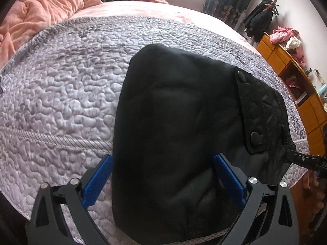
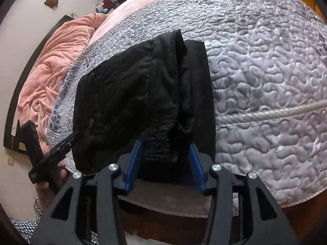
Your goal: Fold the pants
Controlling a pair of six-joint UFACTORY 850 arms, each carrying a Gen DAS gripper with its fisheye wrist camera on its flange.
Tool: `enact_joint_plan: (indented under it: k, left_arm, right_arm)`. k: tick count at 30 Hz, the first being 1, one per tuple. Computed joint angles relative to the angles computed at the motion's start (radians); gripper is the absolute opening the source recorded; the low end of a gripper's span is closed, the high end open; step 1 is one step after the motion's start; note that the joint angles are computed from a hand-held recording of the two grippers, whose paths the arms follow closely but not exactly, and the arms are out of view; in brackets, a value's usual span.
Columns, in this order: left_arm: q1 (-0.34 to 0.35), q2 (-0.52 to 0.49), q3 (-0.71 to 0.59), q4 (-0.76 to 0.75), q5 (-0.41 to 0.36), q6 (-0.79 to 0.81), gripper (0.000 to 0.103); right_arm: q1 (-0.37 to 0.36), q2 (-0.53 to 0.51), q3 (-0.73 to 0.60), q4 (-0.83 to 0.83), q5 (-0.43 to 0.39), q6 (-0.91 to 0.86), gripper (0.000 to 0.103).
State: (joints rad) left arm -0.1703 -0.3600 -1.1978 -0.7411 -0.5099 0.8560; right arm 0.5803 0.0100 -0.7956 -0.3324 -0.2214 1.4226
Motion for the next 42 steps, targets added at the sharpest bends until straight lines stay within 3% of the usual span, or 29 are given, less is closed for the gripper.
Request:
enact_joint_plan:
  k: [3,12,17,24,30,37,42]
  left_arm:
    - [-0.003,0.001,0.005,0.006,0.009,-0.001,0.099]
    - [-0.01,0.005,0.006,0.017,0.007,-0.003,0.099]
    - [-0.014,0.003,0.012,0.001,0.012,0.028,0.099]
    - [-0.01,-0.012,0.006,-0.013,0.01,0.047,0.1]
    - [0.008,-0.021,-0.038,-0.006,-0.03,0.033,0.099]
    - [-0.004,-0.04,-0.093,0.035,0.0,-0.001,0.099]
    - [-0.014,-0.051,-0.113,0.011,-0.001,0.015,0.099]
  right_arm:
    - [-0.007,-0.019,-0.009,0.051,0.011,-0.04,0.037]
    - [0.033,0.007,-0.04,-0.15,-0.09,0.125,0.024]
    - [0.038,0.01,-0.039,-0.105,-0.127,0.087,0.024]
    - [0.024,-0.056,-0.06,-0.015,-0.147,-0.009,0.027]
    - [0.018,-0.039,-0.077,0.011,-0.157,-0.079,0.029]
    - [0.002,-0.056,-0.15,-0.069,-0.286,-0.101,0.031]
    - [-0.048,-0.055,-0.162,-0.138,-0.259,-0.075,0.05]
